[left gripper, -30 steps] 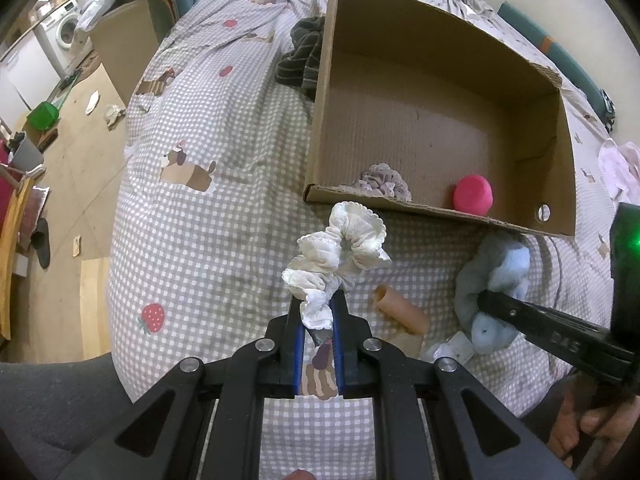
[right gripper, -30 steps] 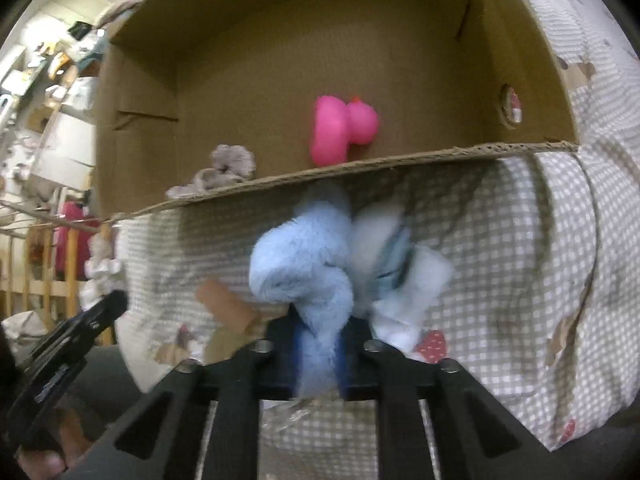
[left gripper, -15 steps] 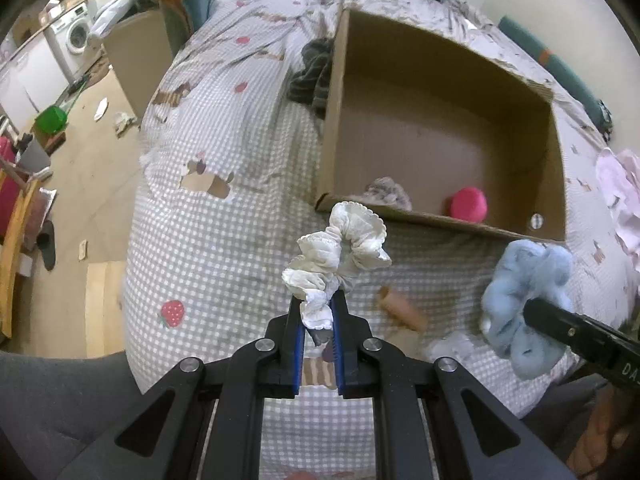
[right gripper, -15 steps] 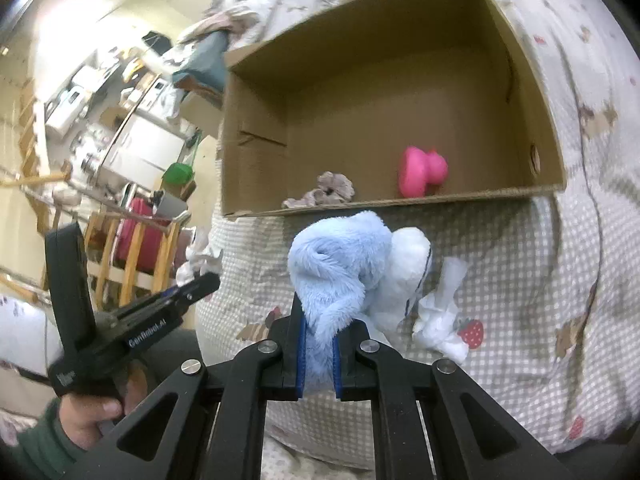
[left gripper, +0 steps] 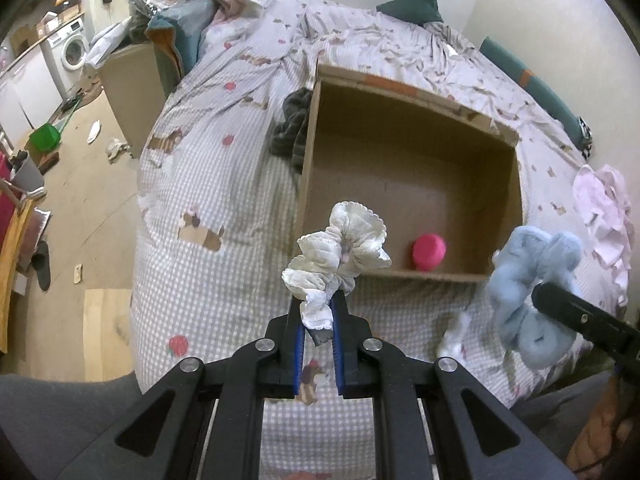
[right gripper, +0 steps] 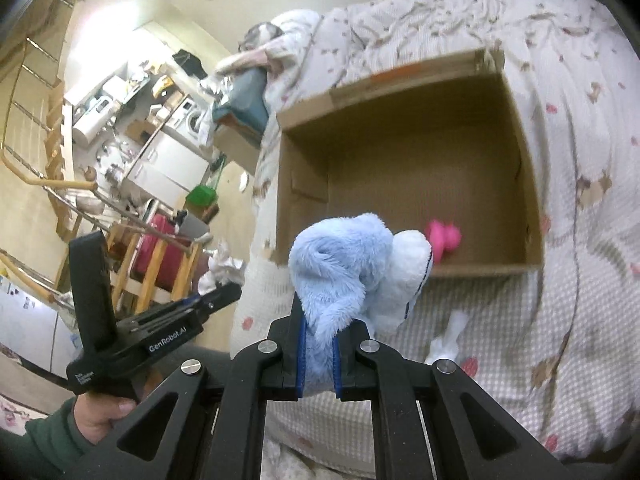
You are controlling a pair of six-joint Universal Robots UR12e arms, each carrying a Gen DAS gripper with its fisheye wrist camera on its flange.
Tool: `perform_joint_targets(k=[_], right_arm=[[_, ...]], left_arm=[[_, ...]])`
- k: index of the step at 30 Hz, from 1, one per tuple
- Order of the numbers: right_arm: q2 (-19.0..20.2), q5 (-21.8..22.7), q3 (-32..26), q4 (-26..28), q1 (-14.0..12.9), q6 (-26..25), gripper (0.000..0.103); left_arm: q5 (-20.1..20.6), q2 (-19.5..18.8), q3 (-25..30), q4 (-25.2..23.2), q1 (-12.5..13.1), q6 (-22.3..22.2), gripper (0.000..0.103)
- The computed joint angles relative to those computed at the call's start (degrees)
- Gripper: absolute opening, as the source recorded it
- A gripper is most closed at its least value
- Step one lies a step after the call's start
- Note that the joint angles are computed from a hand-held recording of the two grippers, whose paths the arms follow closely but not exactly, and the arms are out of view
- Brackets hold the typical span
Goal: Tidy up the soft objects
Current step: 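Grasp the light-blue fluffy plush with the right tool and lift it, then lower the white scrunchie into the box with the left tool while the right tool drops the blue plush in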
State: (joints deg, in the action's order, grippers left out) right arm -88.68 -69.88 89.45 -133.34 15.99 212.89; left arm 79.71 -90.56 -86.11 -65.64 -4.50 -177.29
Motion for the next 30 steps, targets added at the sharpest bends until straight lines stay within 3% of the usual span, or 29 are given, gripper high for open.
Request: perform_joint_targets(k=[11, 18, 30], right_arm=[[1.6, -5.8, -2.2, -1.2, -1.8, -0.3, 0.012], [2.1, -5.9, 0.1, -2.8, -3.2, 2.6, 0.012], [4.1, -6.7, -0.8, 4.2, -2.9, 2.3, 0.012]], left_arm=[[2.0, -4.9, 5.4, 2.3, -2.3, 2.2, 0.011], [4.0, -7.2, 5.7, 5.2, -4.4, 4.1, 0.011], [5.0, -8.8, 3.6, 6.3, -5.1, 5.7, 0.011]])
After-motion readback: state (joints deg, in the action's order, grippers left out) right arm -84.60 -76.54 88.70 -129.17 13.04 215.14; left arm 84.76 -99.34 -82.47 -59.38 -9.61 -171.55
